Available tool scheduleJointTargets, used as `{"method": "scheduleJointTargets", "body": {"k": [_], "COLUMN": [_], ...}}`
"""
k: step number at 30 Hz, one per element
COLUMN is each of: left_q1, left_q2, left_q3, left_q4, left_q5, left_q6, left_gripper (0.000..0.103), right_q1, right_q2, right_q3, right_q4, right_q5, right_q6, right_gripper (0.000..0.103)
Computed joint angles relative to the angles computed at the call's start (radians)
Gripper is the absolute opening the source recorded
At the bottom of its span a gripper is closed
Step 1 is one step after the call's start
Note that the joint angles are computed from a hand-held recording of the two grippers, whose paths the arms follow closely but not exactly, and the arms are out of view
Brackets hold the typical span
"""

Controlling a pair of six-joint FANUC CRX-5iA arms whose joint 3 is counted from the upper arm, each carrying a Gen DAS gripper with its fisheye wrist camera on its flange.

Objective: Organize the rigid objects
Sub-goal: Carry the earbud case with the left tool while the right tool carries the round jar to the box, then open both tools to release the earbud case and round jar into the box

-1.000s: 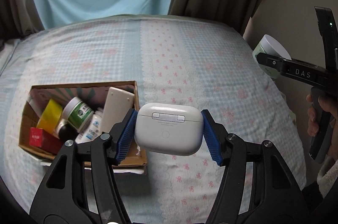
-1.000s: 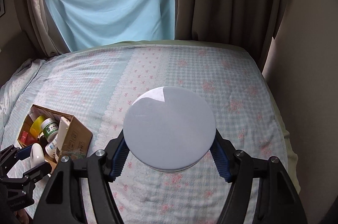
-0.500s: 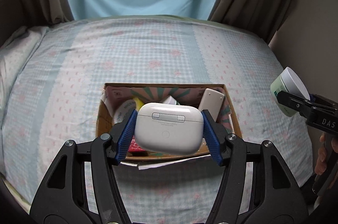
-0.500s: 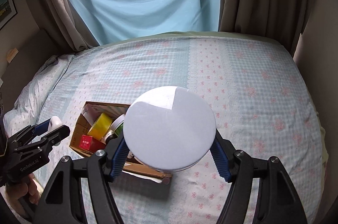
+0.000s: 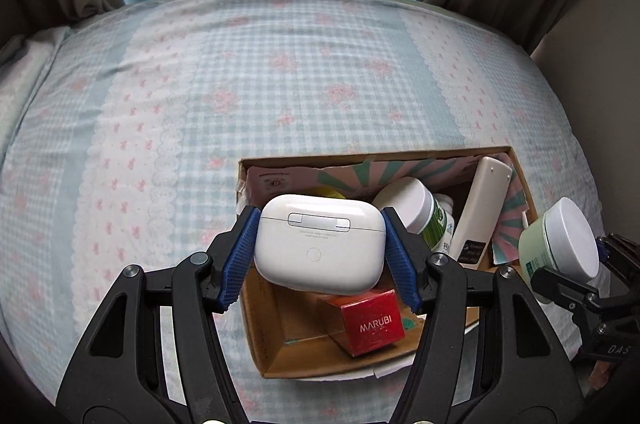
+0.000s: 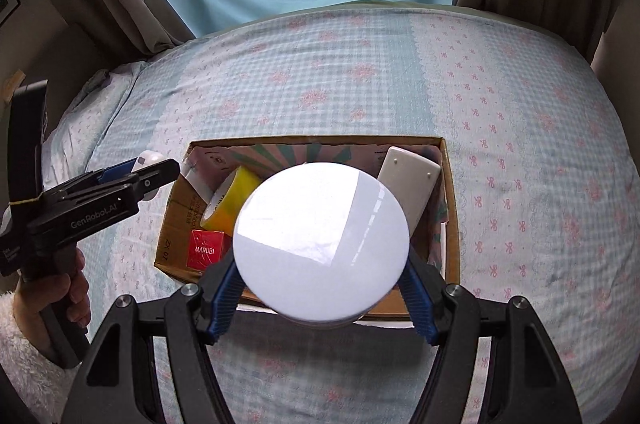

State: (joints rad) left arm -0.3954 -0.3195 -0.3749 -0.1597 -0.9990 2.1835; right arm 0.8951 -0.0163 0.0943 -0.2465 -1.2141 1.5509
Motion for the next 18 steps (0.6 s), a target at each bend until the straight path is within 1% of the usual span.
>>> {"method": "scheduleJointTargets", "body": {"k": [3,6,11,14,15,16,17,18], "left_q1": [0.042,0.058,0.076,0.101,0.108,0.114,0.118,0.127], "left_q2": [0.030,0.069,0.108,0.117,0.122,0.121,0.115,0.099], "left_q3": [-0.029,-0.038,-0.052,-0.067,-0.070,-0.076,-0.081,-0.100], "left_q4": [0.047,0.079,0.132,0.190,0.208,0.226,0.233,0.262], "left_q5": [0.049,0.075,0.084,0.083,0.077,0.080,0.083,0.105], "left_q6": [-0.059,-0.119,-0.199,-0.265,-0.283,-0.296,-0.302,-0.333], "left_gripper": [0.058,0.058,0.058,0.058,0.061,0.066,0.093,0.103], "right_q1": [0.025,0.053,0.083,0.080,0.079,0.078,0.079,0.084], "right_q2": [0.037,0.070,0.102,0.114,0.119,0.125,0.131,0.136], "right_q3": [0.001,0.006,0.002,0.002,0.006,0.011,0.017,0.019], "right_q4": [0.012,0.030,0.032,0.004,-0.008,-0.019,-0.021,-0.013], "right_q5": [0.001,0.005,-0.006,-0.014,-0.017,-0.026,-0.035,-0.044], "right_q6": [0.000,0.020,0.043,0.048,0.050,0.054,0.054,0.051], "right_gripper": [0.066,0.066,0.066,0.066,0.067,0.067,0.067,0.067]}}
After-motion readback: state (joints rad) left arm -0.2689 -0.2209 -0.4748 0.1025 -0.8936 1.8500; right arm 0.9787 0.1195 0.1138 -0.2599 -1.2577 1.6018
